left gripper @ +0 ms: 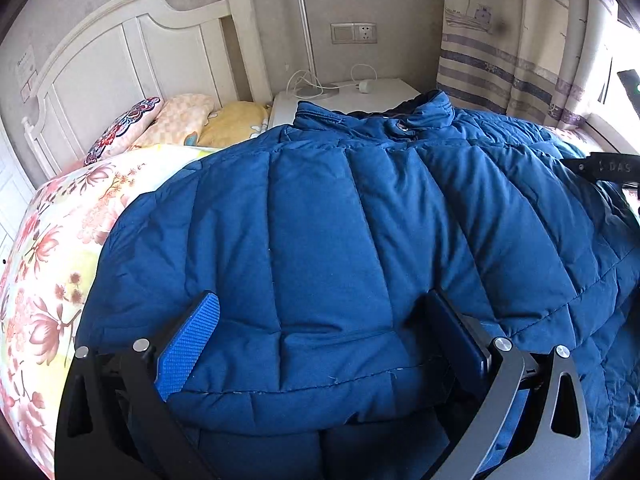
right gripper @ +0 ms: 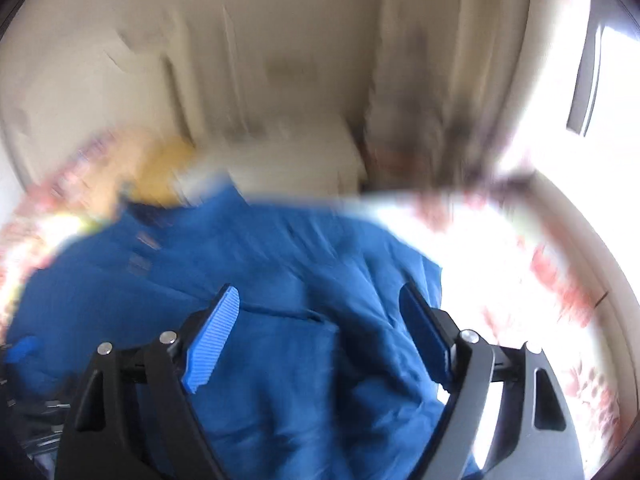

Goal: Fold large clothes

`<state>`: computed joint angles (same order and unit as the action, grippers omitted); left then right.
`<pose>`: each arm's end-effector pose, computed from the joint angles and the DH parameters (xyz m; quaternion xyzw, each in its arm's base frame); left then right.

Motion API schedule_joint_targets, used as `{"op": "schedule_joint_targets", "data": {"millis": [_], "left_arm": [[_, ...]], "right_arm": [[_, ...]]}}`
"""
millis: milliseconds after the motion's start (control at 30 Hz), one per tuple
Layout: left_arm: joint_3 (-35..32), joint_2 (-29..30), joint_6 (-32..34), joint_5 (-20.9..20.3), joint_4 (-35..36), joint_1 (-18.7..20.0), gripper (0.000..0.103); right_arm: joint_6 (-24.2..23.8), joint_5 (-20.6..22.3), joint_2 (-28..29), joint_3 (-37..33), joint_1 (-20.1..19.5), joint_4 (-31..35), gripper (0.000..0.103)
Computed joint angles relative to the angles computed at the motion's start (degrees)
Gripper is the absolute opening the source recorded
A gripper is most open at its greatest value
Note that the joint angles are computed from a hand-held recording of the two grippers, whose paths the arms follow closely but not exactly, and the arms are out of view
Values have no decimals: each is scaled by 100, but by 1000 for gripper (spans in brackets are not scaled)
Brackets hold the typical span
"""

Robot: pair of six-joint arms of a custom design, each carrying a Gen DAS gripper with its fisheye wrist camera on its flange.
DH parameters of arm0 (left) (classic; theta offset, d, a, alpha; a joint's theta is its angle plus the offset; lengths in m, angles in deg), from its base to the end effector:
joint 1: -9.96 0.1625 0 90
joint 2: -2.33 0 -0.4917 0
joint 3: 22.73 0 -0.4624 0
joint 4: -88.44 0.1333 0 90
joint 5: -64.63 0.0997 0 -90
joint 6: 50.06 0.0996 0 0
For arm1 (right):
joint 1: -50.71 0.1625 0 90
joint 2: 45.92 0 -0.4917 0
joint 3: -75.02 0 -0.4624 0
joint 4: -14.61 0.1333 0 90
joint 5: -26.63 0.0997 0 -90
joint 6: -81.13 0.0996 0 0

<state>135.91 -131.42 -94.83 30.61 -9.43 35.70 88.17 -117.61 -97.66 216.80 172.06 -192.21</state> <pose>-0.0490 -0.2633 0.2406 0.2163 0.8490 -0.3021 0.3758 0.2630 -0.3309 0.0791 0.0791 -0.8687 0.3405 0.3510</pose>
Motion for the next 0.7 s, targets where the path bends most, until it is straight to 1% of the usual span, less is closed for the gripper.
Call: {"op": "schedule_joint_targets", "data": {"millis": [33,67,100,133,167,200,233,267,300,367,433,500,567,600,633,700], "left_arm": [[-3,-5,4,-4,0,5,99],[-1,6,16,-4,-22,13,99],[0,7,33,-7,-42,20,99],[0,2,41,-15,-52,26,99],[1,-6,49,-17,-56,27,99],[2,-8,45,-17,-54,23,99],[3,-18,36,-15,-37,15,99],[2,-18,43,-19,-42,19,99],[1,-29,31,-21,-21,11,99],[3,-21,57,-13,-48,24,99],[-2,-34,19,-1,4,10,99],[-4,-33,7,5,22,6,99],[-4,-32,18,1,7,12,99],[-4,-32,18,1,7,12,99],[-2,-42,27,-5,-4,12,99],[-2,-40,49,-11,-36,26,99]], "right_arm": [[144,414,-134,62,-356,360,90],[226,716,-301,124,-492,480,90],[283,863,-398,211,-541,360,90],[252,797,-360,263,-471,98,88],[286,622,-340,293,-298,-47,87],[190,490,-257,340,-50,-381,87],[-23,485,-136,387,224,-749,87],[-195,468,-27,400,417,-941,87],[-452,358,201,371,729,-1078,87],[-705,228,561,285,1071,-930,87],[-697,185,821,191,1088,-442,88],[-704,23,1063,74,1027,-301,89],[-388,55,850,59,1006,83,89],[-205,-51,804,41,1055,171,89],[-204,-154,829,24,1135,72,89],[-517,-175,1003,32,1316,-429,90]]}}
